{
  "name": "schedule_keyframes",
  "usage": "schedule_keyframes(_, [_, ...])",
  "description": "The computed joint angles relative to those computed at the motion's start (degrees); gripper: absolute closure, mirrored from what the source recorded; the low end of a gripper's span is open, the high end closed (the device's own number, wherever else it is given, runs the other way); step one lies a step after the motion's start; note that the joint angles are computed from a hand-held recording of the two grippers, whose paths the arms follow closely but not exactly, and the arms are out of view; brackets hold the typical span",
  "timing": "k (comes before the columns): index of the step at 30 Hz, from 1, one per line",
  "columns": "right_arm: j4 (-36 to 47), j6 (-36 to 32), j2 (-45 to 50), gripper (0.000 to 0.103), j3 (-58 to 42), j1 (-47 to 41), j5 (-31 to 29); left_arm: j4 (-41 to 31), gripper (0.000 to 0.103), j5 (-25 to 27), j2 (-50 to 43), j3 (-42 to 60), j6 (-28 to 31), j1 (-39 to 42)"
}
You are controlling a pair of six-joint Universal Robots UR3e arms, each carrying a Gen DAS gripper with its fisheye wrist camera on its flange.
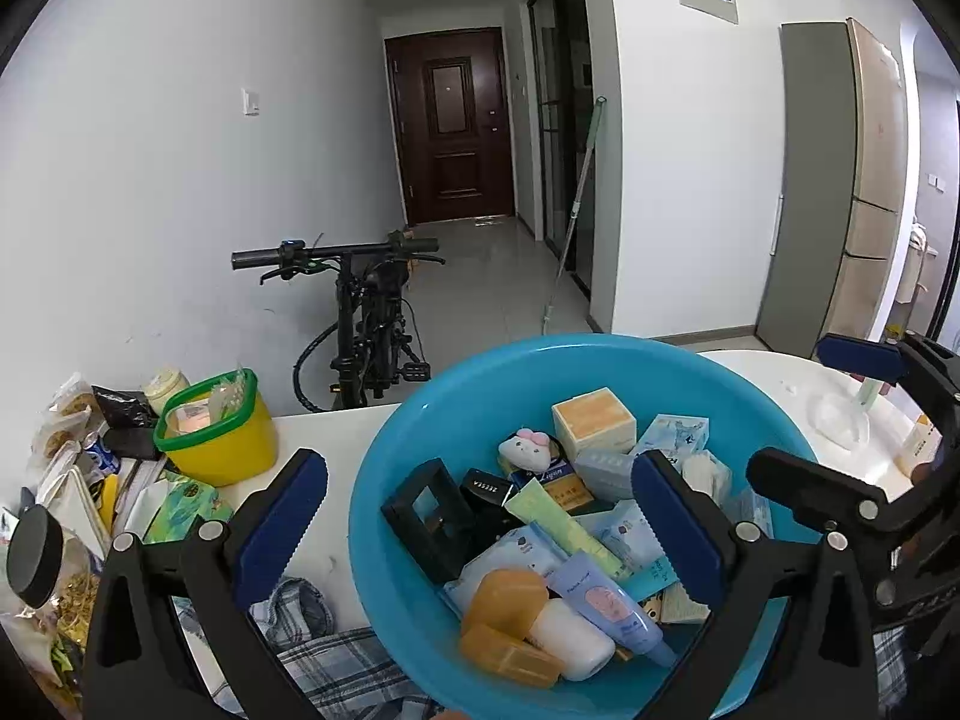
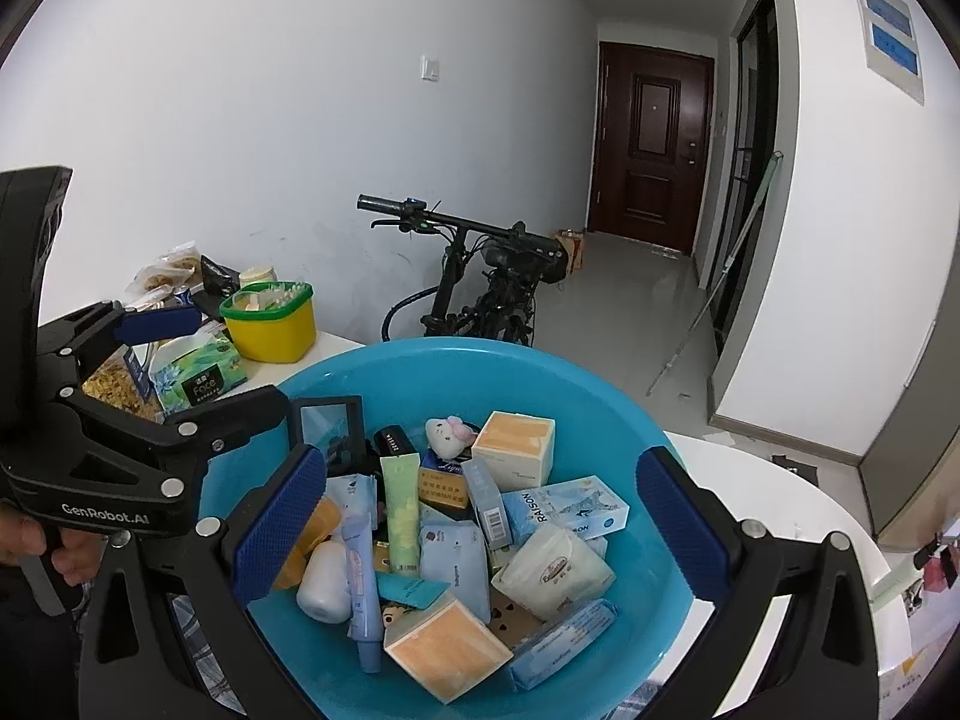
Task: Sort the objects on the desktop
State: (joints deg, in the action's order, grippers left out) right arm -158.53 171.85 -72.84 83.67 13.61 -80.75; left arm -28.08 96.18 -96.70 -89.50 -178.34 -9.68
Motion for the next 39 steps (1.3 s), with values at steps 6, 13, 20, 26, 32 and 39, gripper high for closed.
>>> schedule_keyframes(6, [-1.07,1.61,-6.38,0.0,6.14,1.7,-2.18,-1.88,0.0,5.09,6.04,-2.84,0.98,-3.13])
schedule_keyframes(13, [-1.46,6.08,-21.69,0.0,17.23,5.45,-6.69,-5.11,0.0,9.42,22.51,-12.44,-1.43,-8.03])
schedule_keyframes(20, [2.66,7.72,-34.65,0.0,24.92,15.37,-20.83,-11.38,0.0,10.4,39.0,-20.27,-6.29,-12.06])
schedule_keyframes(26, [5.53,11.82,-42.06,0.0,31.84,23.44,-30.12,-14.49,0.0,18.95,44.85,-24.91,-12.04,-22.54])
schedule_keyframes(32, [6.3,15.22,-46.77,0.0,38.65,25.73,-31.22,-13.13,0.0,21.3,47.65,-31.51,-16.4,-26.66])
schedule_keyframes(39, [3.06,17.13,-47.62,0.0,46.5,21.49,-25.81,-10.36,0.0,19.18,48.06,-39.53,-20.07,-26.6])
